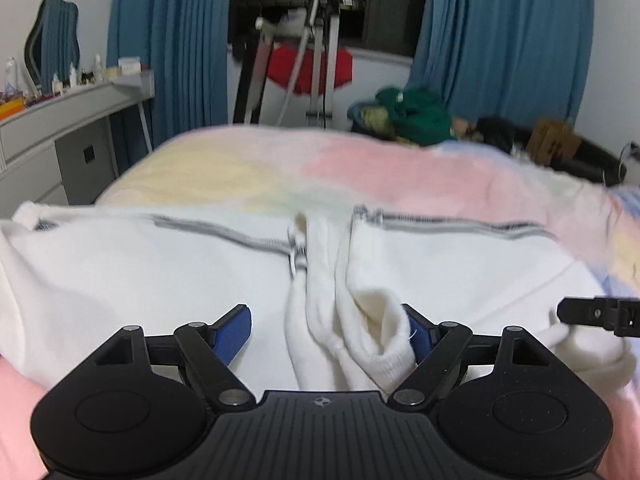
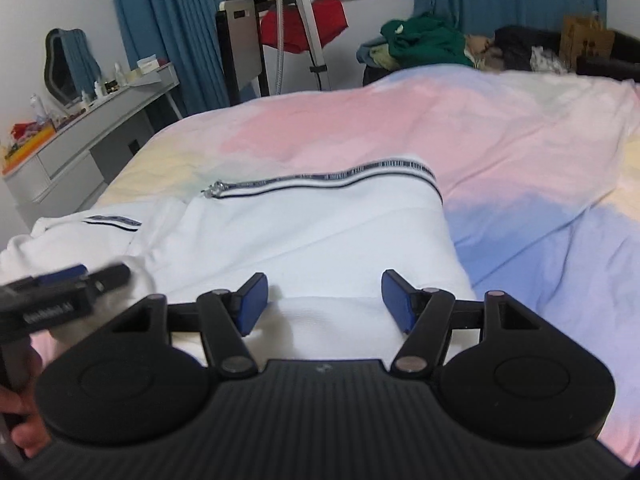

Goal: Fold clothes

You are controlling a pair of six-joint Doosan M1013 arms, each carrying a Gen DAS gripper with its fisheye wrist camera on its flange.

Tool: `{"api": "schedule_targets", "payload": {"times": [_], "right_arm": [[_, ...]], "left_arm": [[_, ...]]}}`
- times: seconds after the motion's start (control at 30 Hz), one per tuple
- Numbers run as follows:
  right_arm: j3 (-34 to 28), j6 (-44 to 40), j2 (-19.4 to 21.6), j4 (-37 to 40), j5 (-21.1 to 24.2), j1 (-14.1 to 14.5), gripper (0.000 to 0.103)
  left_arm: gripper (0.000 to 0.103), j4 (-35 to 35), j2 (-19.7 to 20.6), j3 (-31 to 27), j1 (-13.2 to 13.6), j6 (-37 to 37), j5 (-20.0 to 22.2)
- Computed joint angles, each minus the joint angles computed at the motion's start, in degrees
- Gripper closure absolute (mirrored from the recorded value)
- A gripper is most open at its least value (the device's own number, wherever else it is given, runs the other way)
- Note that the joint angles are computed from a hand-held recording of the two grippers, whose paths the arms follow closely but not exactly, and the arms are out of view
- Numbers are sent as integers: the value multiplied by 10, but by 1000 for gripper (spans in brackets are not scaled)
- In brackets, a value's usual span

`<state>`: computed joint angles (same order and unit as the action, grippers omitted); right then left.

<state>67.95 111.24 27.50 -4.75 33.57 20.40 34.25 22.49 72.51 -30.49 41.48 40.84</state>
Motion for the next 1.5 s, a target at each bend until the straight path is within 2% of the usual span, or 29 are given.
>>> {"api": "schedule_targets", "payload": {"times": [0.2,0.37,0.57,0.67,0.83,0.97,1.0,1.1,1.2,1.27,1.4,1.5], "right_arm": [[-11,-12,11,-14,23,4,38],[-9,-14,13,-23,19,4,38],[-8,-18,12,-15,16,2,38],[-7,-17,11,-14,14,2,38],[-6,-11,10,-23,17,3,38],[-8,-2,9,-43,25,8,38],[-8,0,9,-45,27,8,38],[-7,3,7,-41,31,8,38],[-3,17,3,-47,26,9,38],[1,26,0,-53,17,10,38],[15,47,-2,-60,-5,8,38],[24,35,-3,-58,-15,8,39]], "left_arm": [[21,-7,8,-5,0,13,14],[22,-19,5,-3,2,4,8],[19,-95,-16,4,19,16,-3],[16,-108,-39,20,29,-27,-12],[10,-96,-93,76,65,-196,-57],[6,-114,-115,109,98,-314,-77],[3,-135,-116,114,108,-325,-87],[3,-248,-110,122,136,-290,-109],[3,-278,-102,126,148,-308,-102],[4,-249,-97,127,153,-355,-105],[6,-255,-73,99,177,-328,-94],[14,-248,-56,80,186,-330,-83]]}}
